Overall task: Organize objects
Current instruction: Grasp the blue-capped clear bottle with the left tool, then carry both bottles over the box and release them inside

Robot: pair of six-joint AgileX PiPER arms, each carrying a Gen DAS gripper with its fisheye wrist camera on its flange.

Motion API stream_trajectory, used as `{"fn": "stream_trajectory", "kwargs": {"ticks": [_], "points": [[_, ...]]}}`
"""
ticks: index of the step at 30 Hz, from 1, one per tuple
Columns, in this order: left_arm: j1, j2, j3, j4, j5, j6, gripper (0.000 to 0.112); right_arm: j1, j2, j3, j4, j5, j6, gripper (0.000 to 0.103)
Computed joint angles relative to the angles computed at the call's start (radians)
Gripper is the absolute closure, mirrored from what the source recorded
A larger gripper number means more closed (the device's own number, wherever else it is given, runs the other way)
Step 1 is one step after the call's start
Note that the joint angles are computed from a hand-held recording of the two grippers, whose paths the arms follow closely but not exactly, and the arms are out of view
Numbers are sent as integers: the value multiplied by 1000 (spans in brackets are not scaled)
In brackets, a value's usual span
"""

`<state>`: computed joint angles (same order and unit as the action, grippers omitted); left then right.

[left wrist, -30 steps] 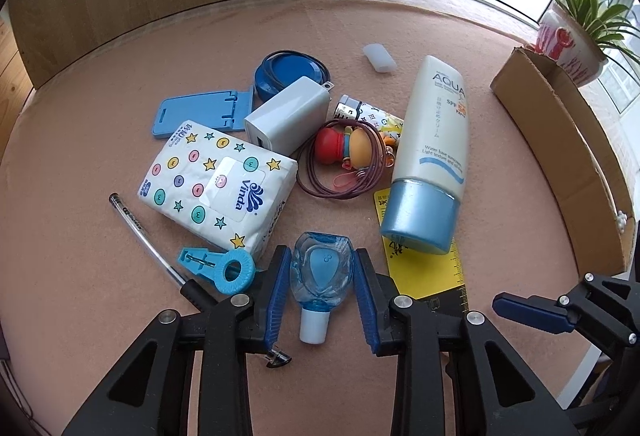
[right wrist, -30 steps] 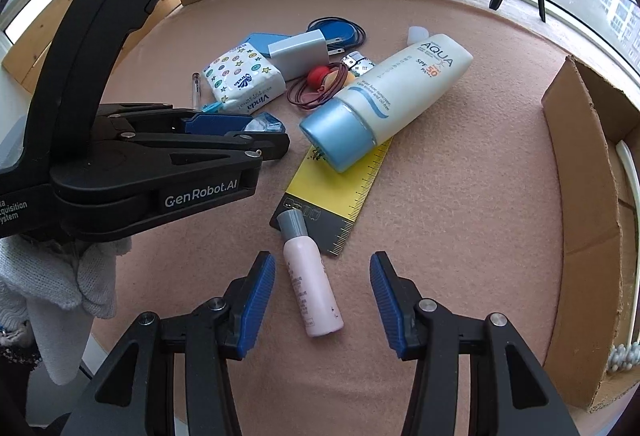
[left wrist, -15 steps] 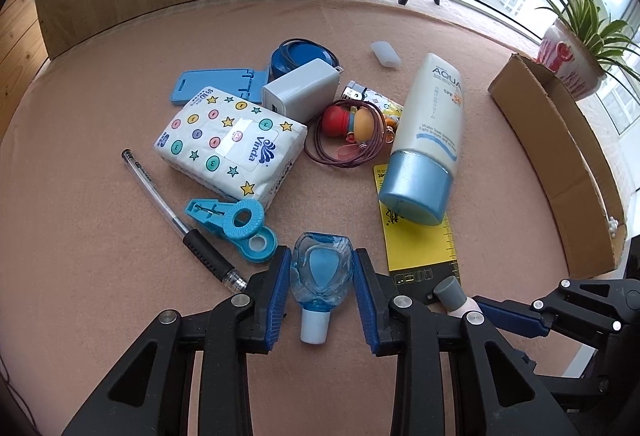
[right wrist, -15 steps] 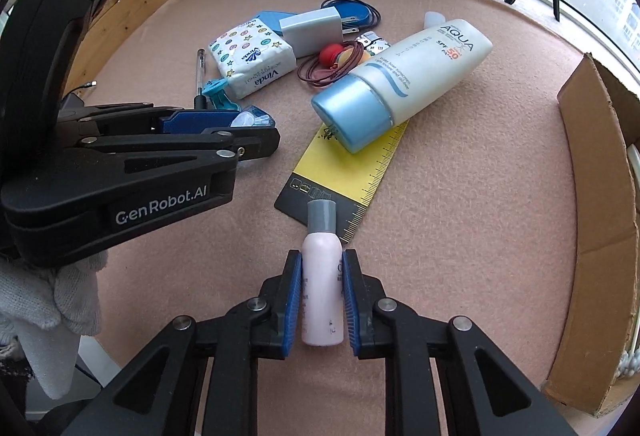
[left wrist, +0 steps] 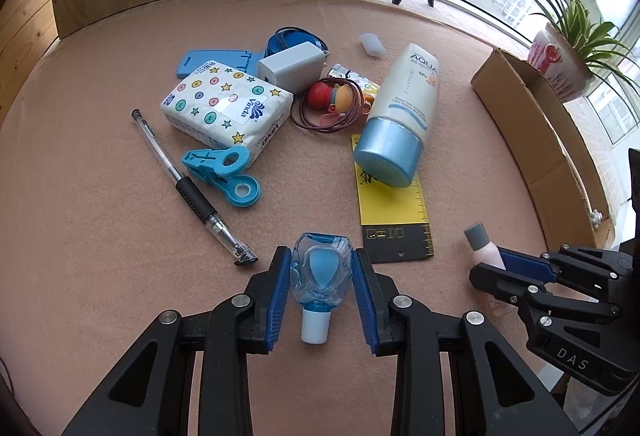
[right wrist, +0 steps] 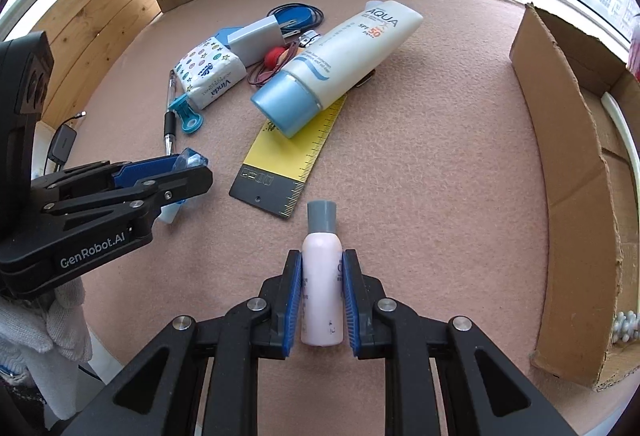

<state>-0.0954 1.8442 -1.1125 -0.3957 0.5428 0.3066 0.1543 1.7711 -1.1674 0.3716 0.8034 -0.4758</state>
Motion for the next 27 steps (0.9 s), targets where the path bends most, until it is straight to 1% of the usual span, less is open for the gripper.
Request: {"fn": "stream_trajectory", "kwargs": {"ticks": [4,8,15,17,23,27], "points": [[-20,-30,2,-17,7,-3,79,-49,-15,-2,24,6,-15,85],[-51,-43,-32,-14,22,-28,79,-92,-41,-11,45,13,-32,85],[-123,-46,-106,-8,43,-75,79,-219,-104,-21,106,66,-115,85],[-149,-49,-128,3,48,-98,79,-236,-115,-33,118,76,-120,85],[-238,-17,-249,62,79,-189,79,-330,-146,-70,163,119,-165,85],[-297,35,-356,96,99,-244,79,-397,-150,-93,176,131,-191,85]]}}
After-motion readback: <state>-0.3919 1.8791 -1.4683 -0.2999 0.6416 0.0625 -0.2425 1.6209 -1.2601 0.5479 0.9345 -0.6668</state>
